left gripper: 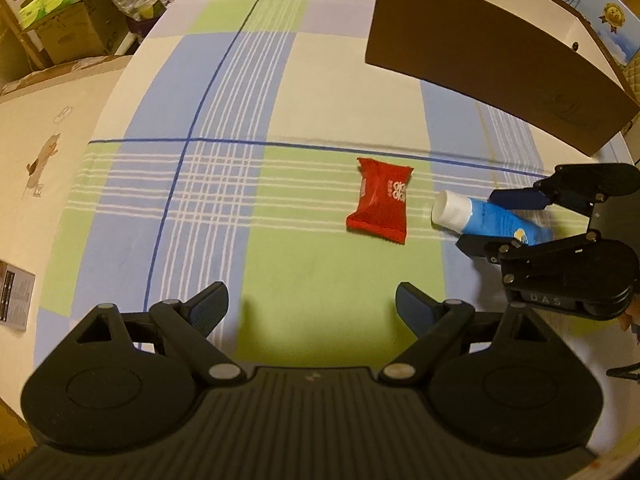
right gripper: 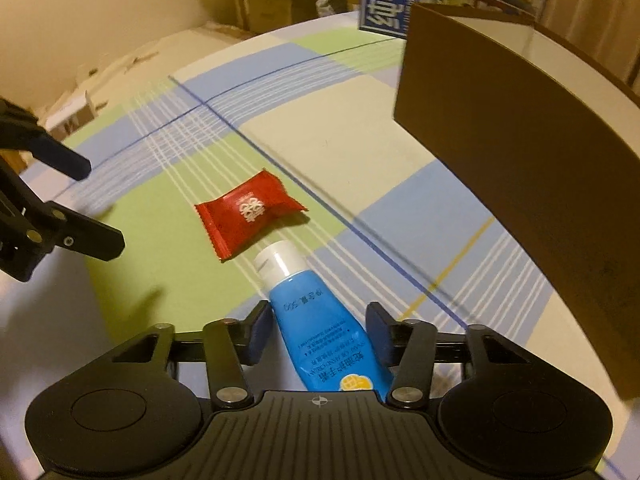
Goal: Organize objects
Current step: 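Grasp the blue toothpaste tube with the right gripper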
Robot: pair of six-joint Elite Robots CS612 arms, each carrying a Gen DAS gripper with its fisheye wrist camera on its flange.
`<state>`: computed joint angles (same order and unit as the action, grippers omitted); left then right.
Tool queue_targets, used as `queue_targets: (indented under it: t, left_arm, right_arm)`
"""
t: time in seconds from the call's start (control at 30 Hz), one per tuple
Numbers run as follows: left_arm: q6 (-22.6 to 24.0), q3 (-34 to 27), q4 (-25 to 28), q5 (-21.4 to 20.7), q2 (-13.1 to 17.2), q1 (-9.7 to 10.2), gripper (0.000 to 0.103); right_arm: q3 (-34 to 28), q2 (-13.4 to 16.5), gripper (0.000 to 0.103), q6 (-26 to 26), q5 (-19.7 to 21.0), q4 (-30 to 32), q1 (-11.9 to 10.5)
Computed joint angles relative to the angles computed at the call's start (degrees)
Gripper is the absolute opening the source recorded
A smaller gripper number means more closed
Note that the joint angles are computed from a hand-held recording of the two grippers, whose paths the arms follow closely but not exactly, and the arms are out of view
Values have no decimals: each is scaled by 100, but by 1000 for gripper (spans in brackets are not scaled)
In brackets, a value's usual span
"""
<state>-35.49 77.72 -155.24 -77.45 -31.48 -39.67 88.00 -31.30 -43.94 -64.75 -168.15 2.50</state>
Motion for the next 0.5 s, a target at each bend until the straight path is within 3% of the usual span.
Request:
queue_targets:
  t: [0.13,0.37,0.5]
  left_arm:
    - [165,-121,-41,-64,85,15,88]
    - [692,-407,-196,-188,298,22,88]
    - [1174,-623,-330,-175,464,20,86]
  right_arm:
    - [61,-13,41,572,-143,-196,-70]
    - [392,-130,41,2202,-967,-869,-209]
    - [642,-191,41,2815,-1315,-1279,-303]
